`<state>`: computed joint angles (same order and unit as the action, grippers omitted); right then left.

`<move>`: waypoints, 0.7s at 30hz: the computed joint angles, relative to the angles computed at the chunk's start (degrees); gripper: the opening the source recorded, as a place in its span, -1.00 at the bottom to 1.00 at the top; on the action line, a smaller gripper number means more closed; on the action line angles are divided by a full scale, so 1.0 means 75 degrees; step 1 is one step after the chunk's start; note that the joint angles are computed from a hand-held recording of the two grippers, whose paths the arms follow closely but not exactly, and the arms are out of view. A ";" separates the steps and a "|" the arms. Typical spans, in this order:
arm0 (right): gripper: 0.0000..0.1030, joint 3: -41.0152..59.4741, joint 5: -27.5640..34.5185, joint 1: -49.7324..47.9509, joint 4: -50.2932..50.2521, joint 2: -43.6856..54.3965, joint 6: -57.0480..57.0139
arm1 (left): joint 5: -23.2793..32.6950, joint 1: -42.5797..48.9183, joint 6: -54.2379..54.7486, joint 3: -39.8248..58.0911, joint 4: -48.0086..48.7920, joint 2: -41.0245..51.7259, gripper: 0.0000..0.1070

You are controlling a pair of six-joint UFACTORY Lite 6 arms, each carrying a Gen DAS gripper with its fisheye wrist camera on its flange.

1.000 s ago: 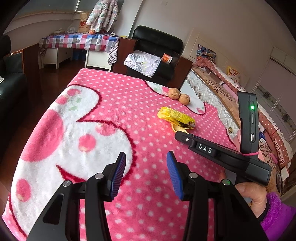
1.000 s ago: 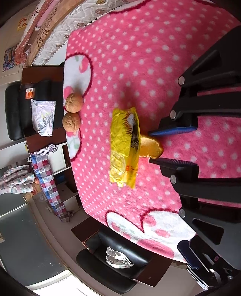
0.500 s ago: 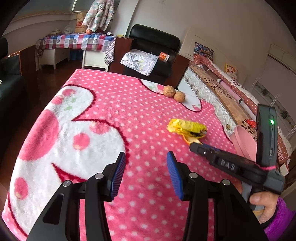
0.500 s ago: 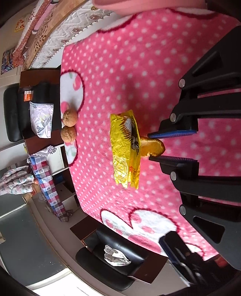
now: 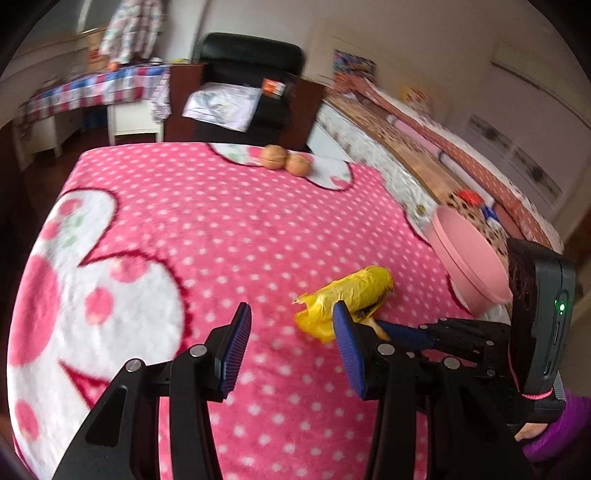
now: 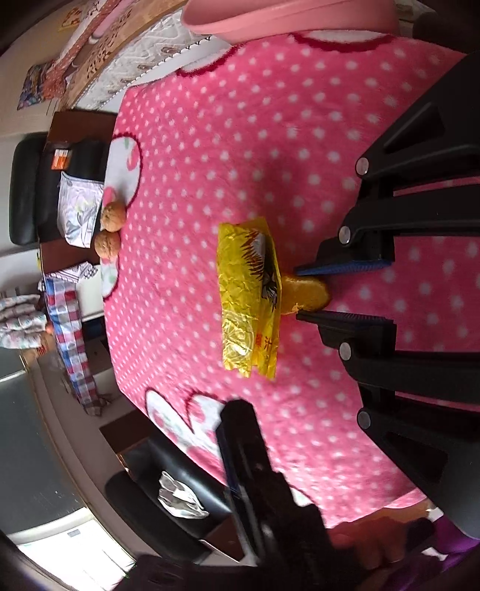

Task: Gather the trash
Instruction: 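Grasp the yellow wrapper with the left gripper from the right gripper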

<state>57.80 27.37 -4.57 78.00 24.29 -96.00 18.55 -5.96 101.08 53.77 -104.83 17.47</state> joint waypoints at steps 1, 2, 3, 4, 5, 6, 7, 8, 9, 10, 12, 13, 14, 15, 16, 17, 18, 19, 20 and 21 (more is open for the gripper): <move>-0.64 0.0036 0.0067 -0.0033 -0.0060 0.0031 0.0068 | 0.0071 -0.0002 -0.0402 0.0254 0.0610 0.0185 -0.15; -0.64 0.0061 0.0103 -0.0050 -0.0095 0.0053 0.0103 | 0.0050 -0.0036 -0.0607 0.0394 0.0914 0.0275 -0.15; -0.64 0.0055 0.0143 -0.0070 -0.0087 0.0060 0.0092 | 0.0012 -0.0081 -0.0972 0.0636 0.1441 0.0436 -0.15; -0.64 0.0055 0.0174 -0.0087 -0.0084 0.0063 0.0092 | 0.0018 -0.0119 -0.1345 0.0887 0.1989 0.0601 -0.15; -0.64 0.0055 0.0204 -0.0100 -0.0078 0.0067 0.0093 | 0.0039 -0.0152 -0.1611 0.1105 0.2394 0.0752 -0.15; -0.64 0.0071 0.0240 -0.0130 -0.0086 0.0087 0.0094 | 0.0053 -0.0166 -0.1714 0.1222 0.2587 0.0847 -0.15; -0.64 0.0071 0.0273 -0.0159 -0.0093 0.0091 0.0094 | 0.0082 -0.0182 -0.1877 0.1347 0.2816 0.0933 -0.15; -0.64 0.0045 0.0295 -0.0174 -0.0072 0.0080 0.0071 | 0.0220 -0.0193 -0.2205 0.1574 0.3243 0.1087 -0.15; -0.64 0.0038 0.0315 -0.0190 -0.0068 0.0081 0.0056 | 0.0336 -0.0195 -0.2373 0.1728 0.3472 0.1203 -0.15; -0.64 0.0038 0.0315 -0.0190 -0.0068 0.0081 0.0056 | 0.0425 -0.0217 -0.2502 0.1861 0.3659 0.1308 -0.15; -0.64 0.0061 0.0355 -0.0205 -0.0071 0.0108 0.0076 | 0.0501 -0.0312 -0.2695 0.2138 0.4025 0.1522 -0.14; -0.64 0.0056 0.0365 -0.0210 -0.0069 0.0104 0.0072 | 0.0510 -0.0381 -0.2753 0.2265 0.4207 0.1614 -0.14; -0.64 0.0061 0.0364 -0.0208 -0.0070 0.0106 0.0076 | 0.0472 -0.0456 -0.2772 0.2337 0.4324 0.1673 -0.13; -0.64 0.0066 0.0360 -0.0206 -0.0074 0.0108 0.0081 | 0.0447 -0.0510 -0.2806 0.2415 0.4429 0.1734 -0.13; -0.64 0.0058 0.0358 -0.0206 -0.0066 0.0101 0.0069 | 0.0466 -0.0539 -0.2865 0.2493 0.4569 0.1783 -0.13; -0.64 0.0071 0.0364 -0.0212 -0.0076 0.0112 0.0075 | 0.0523 -0.0570 -0.2924 0.2588 0.4724 0.1849 -0.13; -0.64 0.0076 0.0369 -0.0214 -0.0082 0.0117 0.0084 | 0.0569 -0.0606 -0.3007 0.2690 0.4880 0.1919 -0.13; -0.64 0.0076 0.0369 -0.0214 -0.0082 0.0117 0.0084 | 0.0581 -0.0649 -0.3080 0.2779 0.5005 0.1991 -0.13; -0.64 0.0076 0.0369 -0.0214 -0.0082 0.0117 0.0084 | 0.0584 -0.0678 -0.3146 0.2844 0.5102 0.2042 -0.13; -0.64 0.0075 0.0384 -0.0219 -0.0084 0.0117 0.0092 | 0.0564 -0.0726 -0.3234 0.2933 0.5243 0.2117 -0.13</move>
